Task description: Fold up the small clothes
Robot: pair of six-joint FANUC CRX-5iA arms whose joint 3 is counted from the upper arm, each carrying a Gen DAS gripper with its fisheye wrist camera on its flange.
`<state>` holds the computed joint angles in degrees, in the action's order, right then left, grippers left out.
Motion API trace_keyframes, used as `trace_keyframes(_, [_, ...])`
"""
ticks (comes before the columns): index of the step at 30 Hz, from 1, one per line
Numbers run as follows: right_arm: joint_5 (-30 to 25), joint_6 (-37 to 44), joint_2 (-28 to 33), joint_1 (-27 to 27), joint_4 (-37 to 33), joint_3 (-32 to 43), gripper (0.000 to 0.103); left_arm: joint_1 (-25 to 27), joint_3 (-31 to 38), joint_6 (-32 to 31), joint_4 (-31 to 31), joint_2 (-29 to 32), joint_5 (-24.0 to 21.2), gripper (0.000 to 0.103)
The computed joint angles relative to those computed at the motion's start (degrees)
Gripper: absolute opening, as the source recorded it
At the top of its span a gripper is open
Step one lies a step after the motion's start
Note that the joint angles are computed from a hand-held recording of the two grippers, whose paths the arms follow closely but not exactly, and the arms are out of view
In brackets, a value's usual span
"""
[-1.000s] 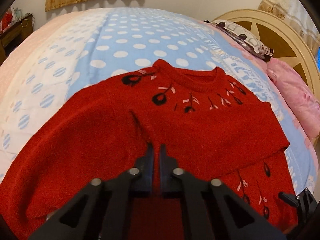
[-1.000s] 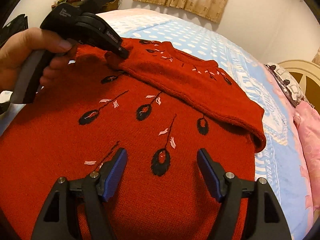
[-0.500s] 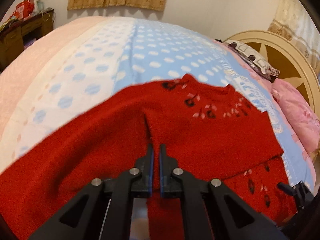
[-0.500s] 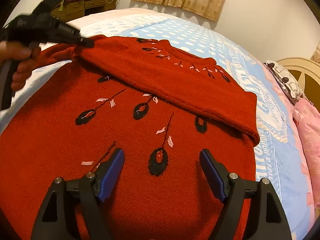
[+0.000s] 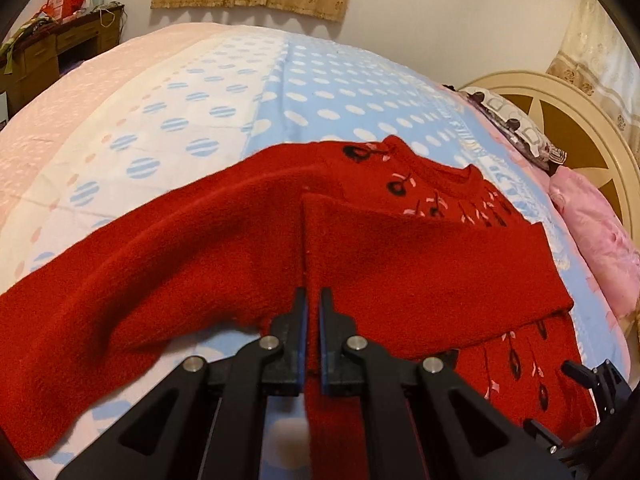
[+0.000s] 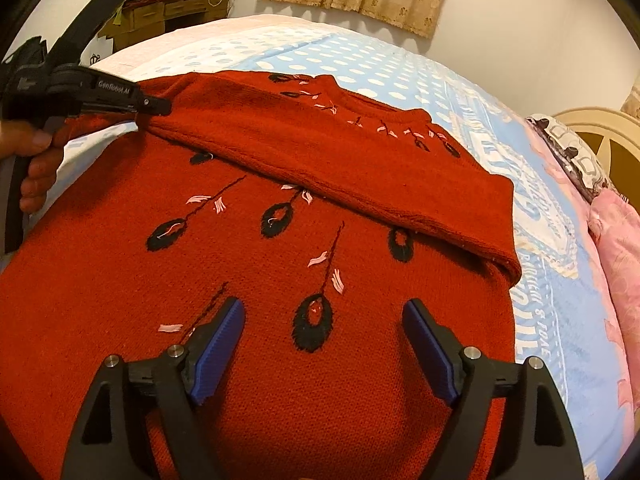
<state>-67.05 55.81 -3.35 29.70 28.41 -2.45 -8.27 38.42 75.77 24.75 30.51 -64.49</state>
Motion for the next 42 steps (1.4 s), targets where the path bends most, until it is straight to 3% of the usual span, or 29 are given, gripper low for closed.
trace_keyframes(2, [0.05,0.09,0.15,-0.37,-0.34,0.19,0.084,-0.17,-0.73,-0.3,-0.45,-0.51,0.75,0.005])
trace_keyframes(6, [-1.18,0.92,0.44,-0.71,-1.58,1.81,0.085,-0.52,0.03,0.05,-1.9,-0.46,0.17,0.017])
trace_keyframes(9, [-2.08,3.77,-0.3,-3.11,-8.13,5.8,0.085,-0.16,-0.47,-0.75,-1.49,-1.35,-0.82,0.044])
trace_keyframes(11, [-3.48,4.99,0.31,-5.67,-11.99,9.33,0.085,0.18,-3.34,-2.6,-0.97,-3.42,1.03,0.05])
trace_keyframes(13, [-3.93,4.72,1.43,-7.38,-10.46,11.15,0.085,0.36,-5.32,-3.75,-1.99,-5.22,2.74,0.059])
trace_keyframes(17, [-4.91,5.29,5.73,-10.38,-6.41,13.9,0.085,1.33,-7.72,-4.46,-1.05,-6.97,4.01,0.059])
trace_keyframes(23, [-8.42,7.64,12.11,-15.25,-11.45,18.65,0.085,3.67,-12.11,-6.54,-2.69,-11.38,6.03,0.07])
trace_keyframes(27, [-5.28,5.96,10.2,-13.96,-8.18,14.88,0.086,6.79,-14.97,-6.65,-6.04,-14.83,7.74,0.072])
trace_keyframes(32, [-4.68,7.21,7.74,-12.88,-10.38,14.96,0.086,11.7,-16.5,-3.5,-11.08,-17.84,8.33,0.073])
trace_keyframes(42, [-2.06,8.91,1.75,-4.47,-6.19,7.6,0.086,18.7,-16.05,8.41,-20.6,-18.77,6.18,0.075])
